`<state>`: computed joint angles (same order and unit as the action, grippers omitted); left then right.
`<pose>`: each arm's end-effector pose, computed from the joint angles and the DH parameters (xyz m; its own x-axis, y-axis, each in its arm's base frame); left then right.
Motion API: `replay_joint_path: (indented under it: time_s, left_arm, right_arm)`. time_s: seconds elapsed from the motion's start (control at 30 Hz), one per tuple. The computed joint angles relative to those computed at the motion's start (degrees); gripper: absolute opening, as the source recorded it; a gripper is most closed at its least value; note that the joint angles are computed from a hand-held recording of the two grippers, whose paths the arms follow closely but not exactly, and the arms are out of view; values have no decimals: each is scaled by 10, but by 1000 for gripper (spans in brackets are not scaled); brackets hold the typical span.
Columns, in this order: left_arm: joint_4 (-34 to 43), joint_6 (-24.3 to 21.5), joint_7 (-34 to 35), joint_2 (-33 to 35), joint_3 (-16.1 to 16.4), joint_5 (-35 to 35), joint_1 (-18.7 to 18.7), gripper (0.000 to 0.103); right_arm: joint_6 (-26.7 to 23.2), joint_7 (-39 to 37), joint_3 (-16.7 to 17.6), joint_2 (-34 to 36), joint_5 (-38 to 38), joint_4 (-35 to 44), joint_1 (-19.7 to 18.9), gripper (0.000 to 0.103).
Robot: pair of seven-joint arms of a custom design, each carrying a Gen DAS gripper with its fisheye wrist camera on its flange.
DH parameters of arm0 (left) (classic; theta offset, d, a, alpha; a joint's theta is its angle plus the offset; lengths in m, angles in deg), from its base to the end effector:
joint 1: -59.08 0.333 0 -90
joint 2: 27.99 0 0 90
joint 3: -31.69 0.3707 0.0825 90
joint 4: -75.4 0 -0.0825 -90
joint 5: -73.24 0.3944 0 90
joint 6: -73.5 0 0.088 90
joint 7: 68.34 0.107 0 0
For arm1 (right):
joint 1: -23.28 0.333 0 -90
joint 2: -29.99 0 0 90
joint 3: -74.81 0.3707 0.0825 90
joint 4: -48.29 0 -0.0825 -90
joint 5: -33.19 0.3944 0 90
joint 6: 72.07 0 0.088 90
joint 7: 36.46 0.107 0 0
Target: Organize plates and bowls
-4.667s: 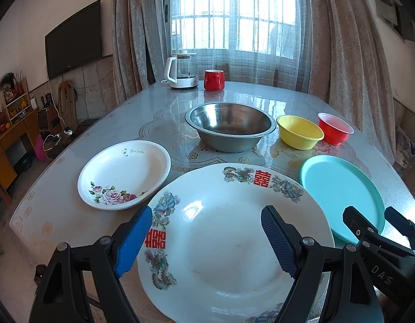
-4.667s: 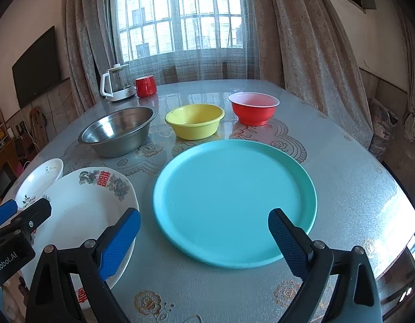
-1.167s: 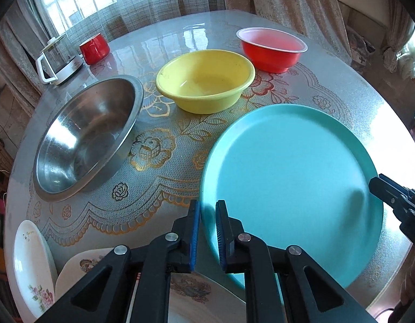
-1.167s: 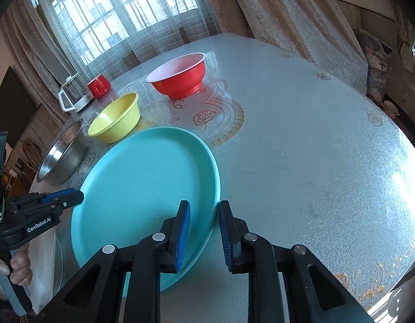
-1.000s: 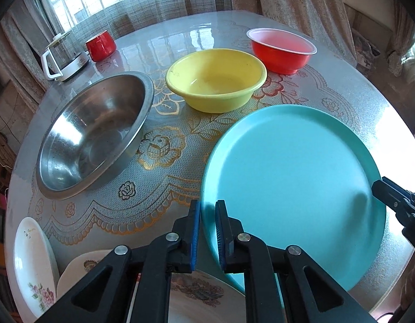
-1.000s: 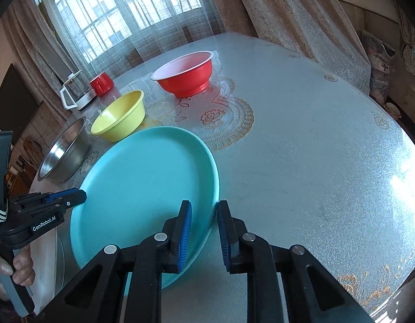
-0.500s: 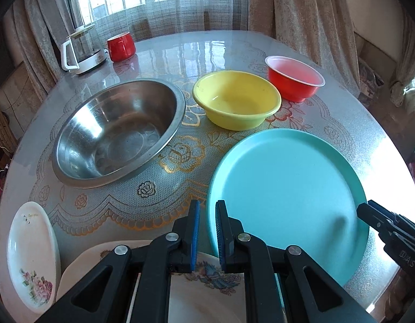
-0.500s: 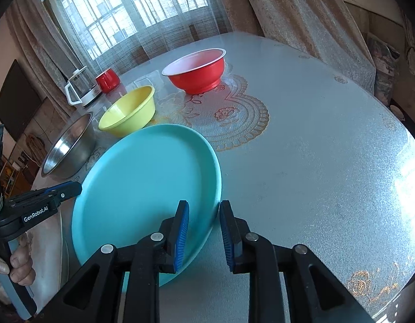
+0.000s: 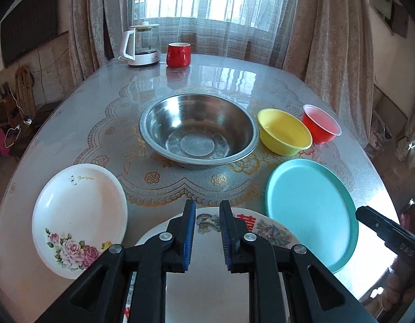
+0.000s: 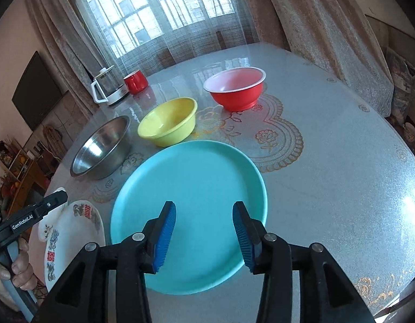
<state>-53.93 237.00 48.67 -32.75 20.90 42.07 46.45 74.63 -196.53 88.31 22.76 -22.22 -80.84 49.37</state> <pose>0.5190 -0.1971 0.5187 -0.4440 -0.8864 0.1308 -0.7124 0.2607 -0.6515 0.4024 0.3539 0.5048 -0.3409 -0.8811 -0.3279 -0.6055 0.4726 -0.6404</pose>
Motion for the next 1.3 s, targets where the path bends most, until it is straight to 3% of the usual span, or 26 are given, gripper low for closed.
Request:
replay_joint_path:
  time_s: [0.17, 0.33, 0.5, 0.63, 0.77, 0.9, 1.1, 1.3]
  left_arm:
    - [-28, 40, 56, -23, 32, -72, 9, 19]
    - [-46, 74, 109, -32, 66, -134, 27, 24]
    - [-49, 80, 110, -21, 87, -170, 60, 29]
    - [-40, 27, 137, -8, 96, -211, 84, 29]
    - [-25, -20, 163, 4, 91, -246, 107, 28]
    - [-17, -24, 142, 20, 76, -229, 123, 28]
    - [1, -43, 115, 41, 62, -202, 133, 22]
    - [1, -21, 121, 51, 49, -200, 132, 16]
  right_arm:
    - [101, -74, -14, 74, -10, 81, 8, 49]
    - [178, -237, -20, 176, 109, 184, 23, 49]
    - [154, -405, 10, 273, 227, 310, 24, 48]
    - [106, -510, 37, 345, 314, 402, 19, 45]
    - [50, -544, 19, 398, 358, 482, 45, 45]
    - [-14, -584, -3, 447, 392, 562, 68, 45]
    - [-85, -617, -55, 480, 415, 627, 110, 27]
    - [-111, -660, -72, 504, 436, 664, 124, 20]
